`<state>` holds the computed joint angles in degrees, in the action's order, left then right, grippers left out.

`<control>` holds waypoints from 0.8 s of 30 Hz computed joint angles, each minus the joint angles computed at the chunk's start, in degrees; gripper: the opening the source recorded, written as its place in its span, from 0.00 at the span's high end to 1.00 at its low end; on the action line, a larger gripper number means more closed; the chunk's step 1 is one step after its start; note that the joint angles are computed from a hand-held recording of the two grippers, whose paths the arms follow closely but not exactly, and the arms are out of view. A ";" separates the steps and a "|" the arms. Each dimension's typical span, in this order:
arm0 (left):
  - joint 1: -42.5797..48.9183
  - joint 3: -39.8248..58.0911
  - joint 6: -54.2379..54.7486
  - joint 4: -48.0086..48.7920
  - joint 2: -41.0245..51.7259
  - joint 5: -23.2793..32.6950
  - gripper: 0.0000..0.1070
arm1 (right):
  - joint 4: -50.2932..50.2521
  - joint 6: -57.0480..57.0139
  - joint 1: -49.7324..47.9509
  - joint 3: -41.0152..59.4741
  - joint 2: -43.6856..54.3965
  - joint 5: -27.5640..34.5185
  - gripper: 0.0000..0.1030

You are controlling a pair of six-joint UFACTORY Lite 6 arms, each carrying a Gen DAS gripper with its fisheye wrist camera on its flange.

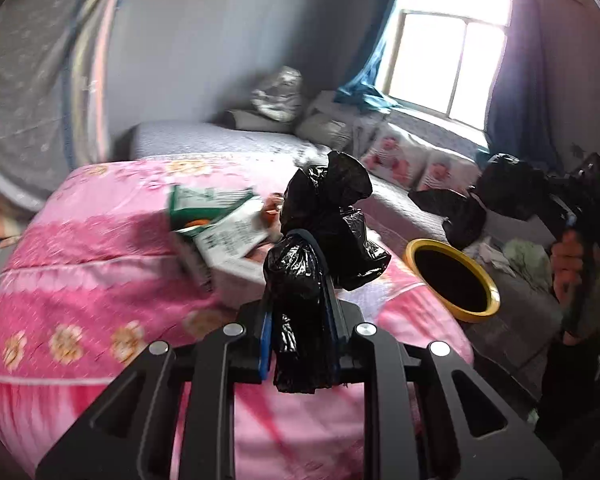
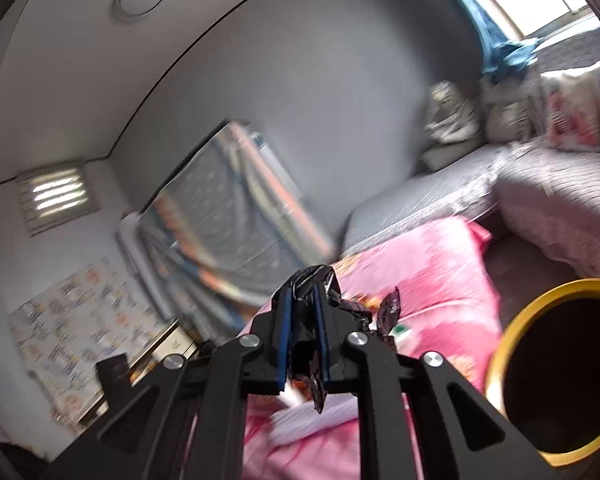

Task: Collect trash
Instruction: 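Carry the black bags with the left tool over the yellow bin and release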

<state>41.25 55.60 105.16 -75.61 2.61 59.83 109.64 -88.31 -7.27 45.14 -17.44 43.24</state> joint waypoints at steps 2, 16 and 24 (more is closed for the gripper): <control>-4.99 1.29 -2.02 -0.08 -0.30 -1.58 0.82 | 0.82 0.04 -3.74 -0.54 0.30 0.56 0.90; -47.58 26.74 -23.09 6.80 19.36 -21.17 0.82 | 4.76 -6.72 -18.48 1.46 16.55 -4.63 0.90; -62.76 63.04 -52.03 25.34 48.43 -22.99 0.82 | 7.61 -11.86 -22.39 2.71 25.75 -8.38 0.89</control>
<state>-21.51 118.64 53.13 -50.27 51.04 36.84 117.25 -100.17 -29.66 47.85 8.31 34.86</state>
